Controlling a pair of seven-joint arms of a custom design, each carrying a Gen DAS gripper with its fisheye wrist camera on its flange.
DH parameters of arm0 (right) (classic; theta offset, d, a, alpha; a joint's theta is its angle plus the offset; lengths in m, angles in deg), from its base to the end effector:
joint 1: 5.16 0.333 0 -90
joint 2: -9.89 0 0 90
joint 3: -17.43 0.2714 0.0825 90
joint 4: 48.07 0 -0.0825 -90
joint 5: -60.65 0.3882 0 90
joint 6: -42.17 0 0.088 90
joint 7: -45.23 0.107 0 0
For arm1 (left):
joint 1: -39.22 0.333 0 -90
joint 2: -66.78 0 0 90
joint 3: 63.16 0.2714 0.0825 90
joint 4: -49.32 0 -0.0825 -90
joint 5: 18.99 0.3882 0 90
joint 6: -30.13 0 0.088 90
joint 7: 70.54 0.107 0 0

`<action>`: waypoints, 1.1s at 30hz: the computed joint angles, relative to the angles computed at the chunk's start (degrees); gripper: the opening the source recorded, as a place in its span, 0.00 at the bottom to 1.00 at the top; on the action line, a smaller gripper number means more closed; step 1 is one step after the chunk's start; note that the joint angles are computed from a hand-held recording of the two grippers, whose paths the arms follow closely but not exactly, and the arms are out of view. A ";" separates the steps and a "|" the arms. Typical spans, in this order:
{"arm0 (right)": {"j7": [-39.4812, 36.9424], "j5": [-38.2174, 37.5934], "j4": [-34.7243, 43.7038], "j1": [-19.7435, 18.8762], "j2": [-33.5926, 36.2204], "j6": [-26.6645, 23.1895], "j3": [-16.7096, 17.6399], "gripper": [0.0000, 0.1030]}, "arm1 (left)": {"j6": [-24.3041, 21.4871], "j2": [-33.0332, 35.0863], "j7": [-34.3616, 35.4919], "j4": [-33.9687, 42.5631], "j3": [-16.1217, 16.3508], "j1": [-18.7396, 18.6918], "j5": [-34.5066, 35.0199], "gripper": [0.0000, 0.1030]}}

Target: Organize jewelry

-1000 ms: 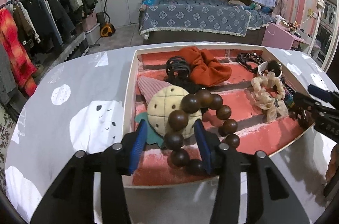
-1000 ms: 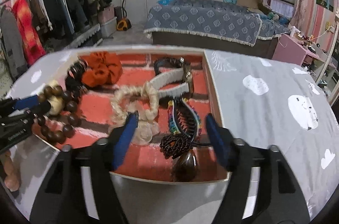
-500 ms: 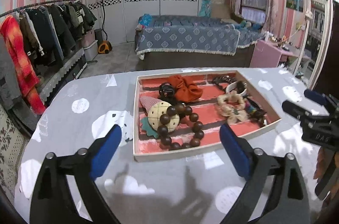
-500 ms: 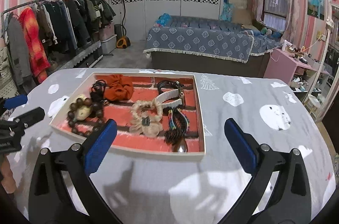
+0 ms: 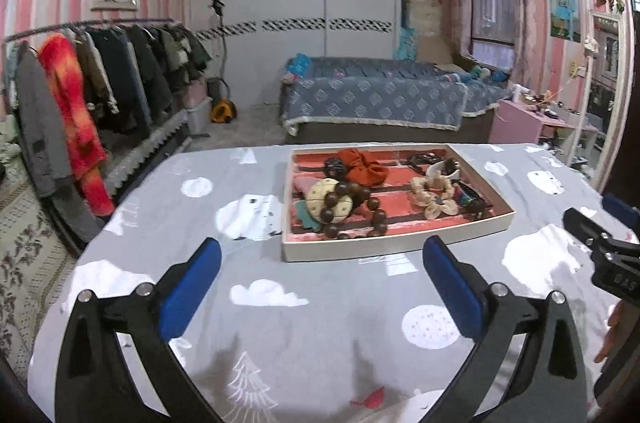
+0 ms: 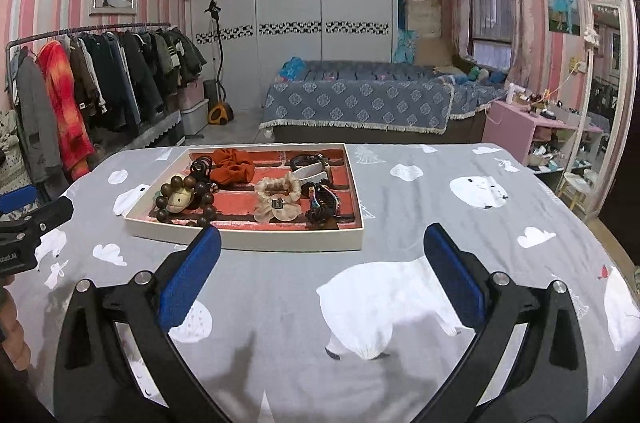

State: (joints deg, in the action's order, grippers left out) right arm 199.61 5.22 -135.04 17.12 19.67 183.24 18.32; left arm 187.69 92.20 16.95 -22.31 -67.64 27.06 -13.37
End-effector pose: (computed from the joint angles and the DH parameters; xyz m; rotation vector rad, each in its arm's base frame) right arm 0.6069 0.2599 0.6072 -1.4237 1.7158 -1.0830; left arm 0.6952 -0.1968 0.6015 -1.3615 1.8238 -1.0426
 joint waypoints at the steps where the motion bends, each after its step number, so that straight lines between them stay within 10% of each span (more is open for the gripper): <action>1: 1.06 -1.52 -0.74 0.41 -0.54 -0.26 -0.06 0.96 | 1.26 -1.23 -1.48 -2.09 1.04 -0.72 1.35 0.96; 17: 4.13 -5.74 -1.77 1.16 -0.63 0.74 0.22 0.96 | 11.42 -7.76 -16.88 -14.46 6.21 -3.03 13.45 0.96; 33: 7.86 -11.98 -3.02 1.50 -1.77 -3.66 1.30 0.96 | 15.42 -9.97 -13.92 -18.50 5.11 -2.32 12.08 0.96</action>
